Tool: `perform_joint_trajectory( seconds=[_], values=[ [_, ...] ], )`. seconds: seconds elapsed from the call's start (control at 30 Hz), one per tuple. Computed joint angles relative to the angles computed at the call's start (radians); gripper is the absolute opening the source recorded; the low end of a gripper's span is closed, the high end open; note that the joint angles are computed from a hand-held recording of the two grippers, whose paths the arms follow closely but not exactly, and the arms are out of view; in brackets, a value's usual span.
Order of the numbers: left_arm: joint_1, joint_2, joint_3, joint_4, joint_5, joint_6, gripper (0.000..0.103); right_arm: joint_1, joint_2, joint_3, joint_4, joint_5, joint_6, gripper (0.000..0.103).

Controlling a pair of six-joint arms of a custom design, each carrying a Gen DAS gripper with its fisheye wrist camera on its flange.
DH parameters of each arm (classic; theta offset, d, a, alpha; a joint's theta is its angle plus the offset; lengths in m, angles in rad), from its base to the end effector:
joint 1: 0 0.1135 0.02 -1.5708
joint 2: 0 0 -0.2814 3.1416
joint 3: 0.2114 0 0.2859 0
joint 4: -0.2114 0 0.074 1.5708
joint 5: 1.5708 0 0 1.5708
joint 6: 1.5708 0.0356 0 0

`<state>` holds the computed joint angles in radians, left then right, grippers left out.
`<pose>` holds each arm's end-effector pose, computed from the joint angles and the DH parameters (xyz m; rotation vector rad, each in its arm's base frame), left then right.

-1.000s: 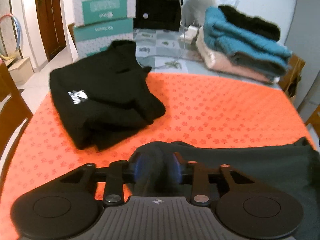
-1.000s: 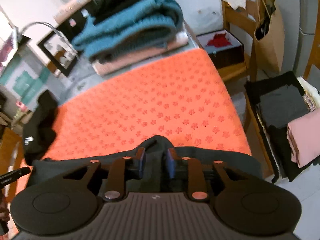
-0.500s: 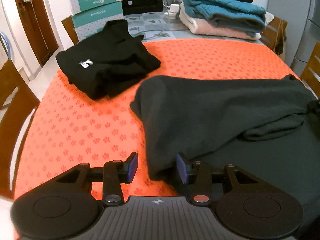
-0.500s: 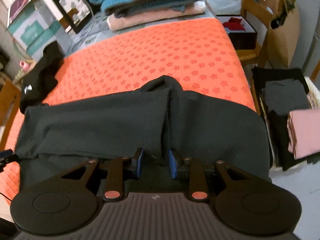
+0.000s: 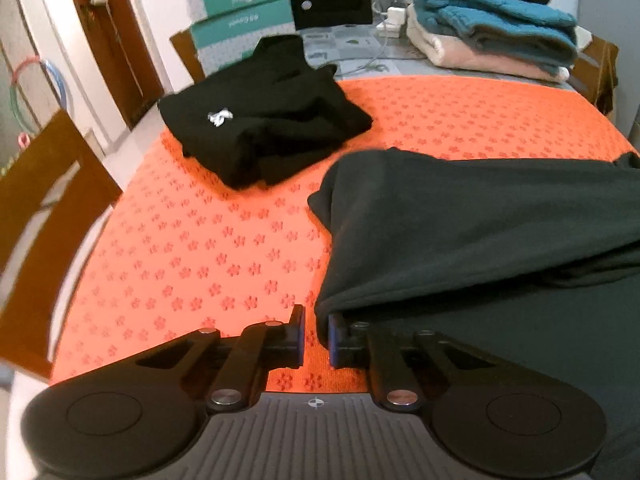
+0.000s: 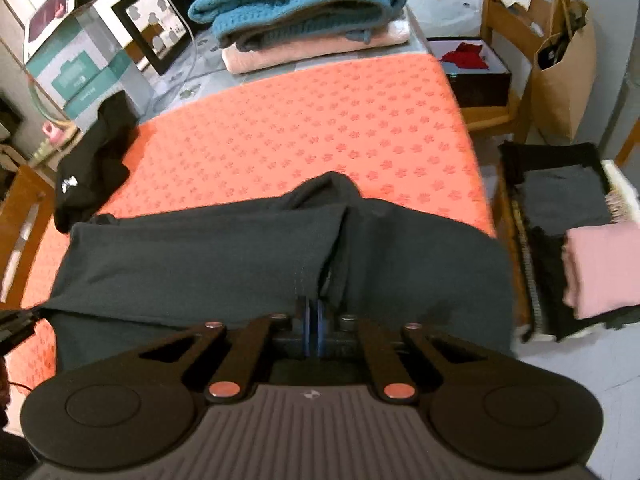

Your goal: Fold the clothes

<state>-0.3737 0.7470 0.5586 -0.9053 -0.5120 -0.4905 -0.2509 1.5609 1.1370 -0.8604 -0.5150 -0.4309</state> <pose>0.1438 -0.0376 0.2180 -0.3026 2.4687 0.3372 0.3205 -0.0640 0.2339 -0.3391 2.6352 0.5309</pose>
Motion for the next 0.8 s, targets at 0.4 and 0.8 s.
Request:
perform_joint_trajectory(
  seconds=[0.4,0.8],
  values=[
    [0.028,-0.081,-0.022,-0.042,0.134,0.102,0.024,0.015,0.04,-0.034,0.001,0.109,-0.024,0.007],
    [0.77,-0.036,0.037,0.051,0.714,0.313,0.028,0.061,-0.042,0.02,-0.017,0.092,0.001,0.026]
  ],
)
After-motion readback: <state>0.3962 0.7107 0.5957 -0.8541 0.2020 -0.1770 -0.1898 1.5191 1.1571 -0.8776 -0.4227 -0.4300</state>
